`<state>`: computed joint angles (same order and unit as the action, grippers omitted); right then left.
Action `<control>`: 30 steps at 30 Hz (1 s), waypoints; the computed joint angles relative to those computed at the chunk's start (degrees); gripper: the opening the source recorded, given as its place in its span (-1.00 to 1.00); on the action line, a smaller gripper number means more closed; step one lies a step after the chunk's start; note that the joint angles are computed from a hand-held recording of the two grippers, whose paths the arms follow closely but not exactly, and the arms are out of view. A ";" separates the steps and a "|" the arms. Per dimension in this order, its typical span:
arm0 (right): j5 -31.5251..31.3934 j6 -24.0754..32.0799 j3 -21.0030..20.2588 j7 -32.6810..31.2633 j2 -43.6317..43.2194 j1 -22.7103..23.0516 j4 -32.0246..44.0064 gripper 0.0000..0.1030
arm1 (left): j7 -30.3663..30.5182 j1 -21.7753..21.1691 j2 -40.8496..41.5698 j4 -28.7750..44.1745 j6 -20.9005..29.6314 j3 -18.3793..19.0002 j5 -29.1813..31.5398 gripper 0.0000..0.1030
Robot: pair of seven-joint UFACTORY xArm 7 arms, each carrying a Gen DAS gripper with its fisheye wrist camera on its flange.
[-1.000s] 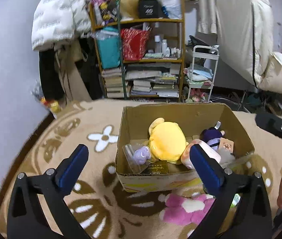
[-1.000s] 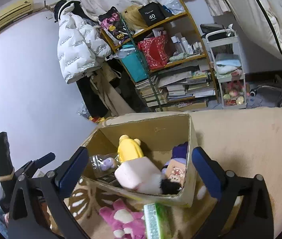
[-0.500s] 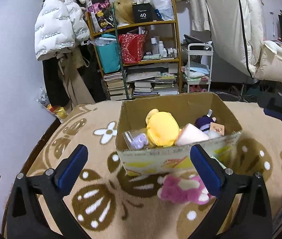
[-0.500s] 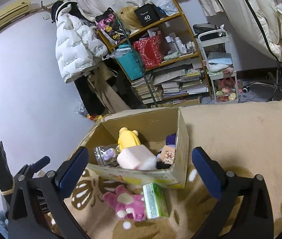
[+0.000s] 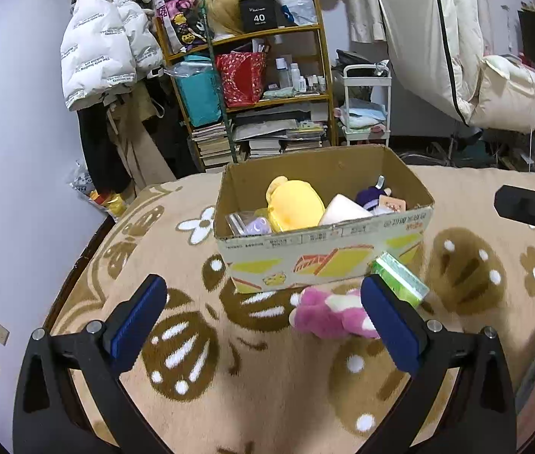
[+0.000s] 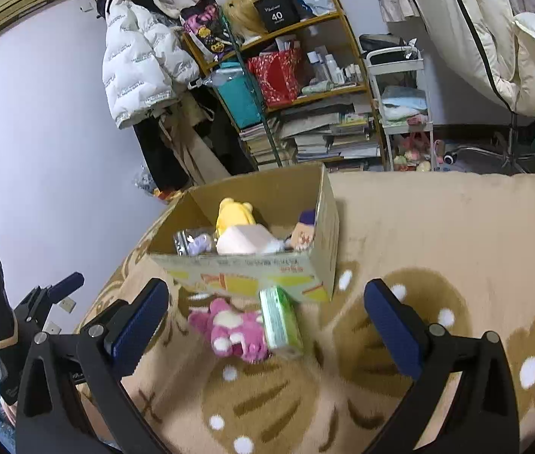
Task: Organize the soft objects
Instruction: 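Grasp pink plush bear with left tool while right tool grasps green juice box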
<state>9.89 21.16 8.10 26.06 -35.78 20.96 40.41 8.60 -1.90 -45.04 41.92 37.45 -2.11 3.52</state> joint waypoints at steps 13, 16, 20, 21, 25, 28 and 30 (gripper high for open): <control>0.01 3.01 0.36 -0.91 2.68 0.72 1.46 1.00 | 2.04 -1.03 1.13 -0.98 0.06 0.67 -1.16 0.97; -0.43 3.58 0.84 -1.00 3.89 0.43 2.01 1.00 | 2.28 -1.42 2.42 -1.16 -0.18 0.67 -1.59 0.97; -1.17 4.62 1.22 -1.25 6.27 -0.05 3.23 1.00 | 2.35 -1.83 3.34 -1.82 -0.94 0.34 -1.95 0.97; -1.28 4.77 1.31 -1.27 6.81 -0.10 3.50 1.00 | 2.19 -1.86 3.59 -1.96 -1.13 0.16 -1.97 0.97; -2.35 5.25 1.96 -0.94 9.42 -0.79 4.78 1.00 | 2.72 -3.06 4.64 -2.64 -1.98 -0.03 -2.40 0.97; -2.47 5.29 1.86 -0.88 11.50 -0.92 5.77 1.00 | 3.41 -3.96 5.43 -2.94 -2.20 0.12 -2.90 0.97; -2.61 5.24 1.91 -0.63 12.84 -1.09 6.38 1.00 | 3.68 -4.51 6.42 -2.91 -2.48 0.06 -3.33 0.97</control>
<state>7.27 26.40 10.01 25.43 -22.95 19.87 46.79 12.28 -6.42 -38.62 39.01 34.97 -2.05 0.19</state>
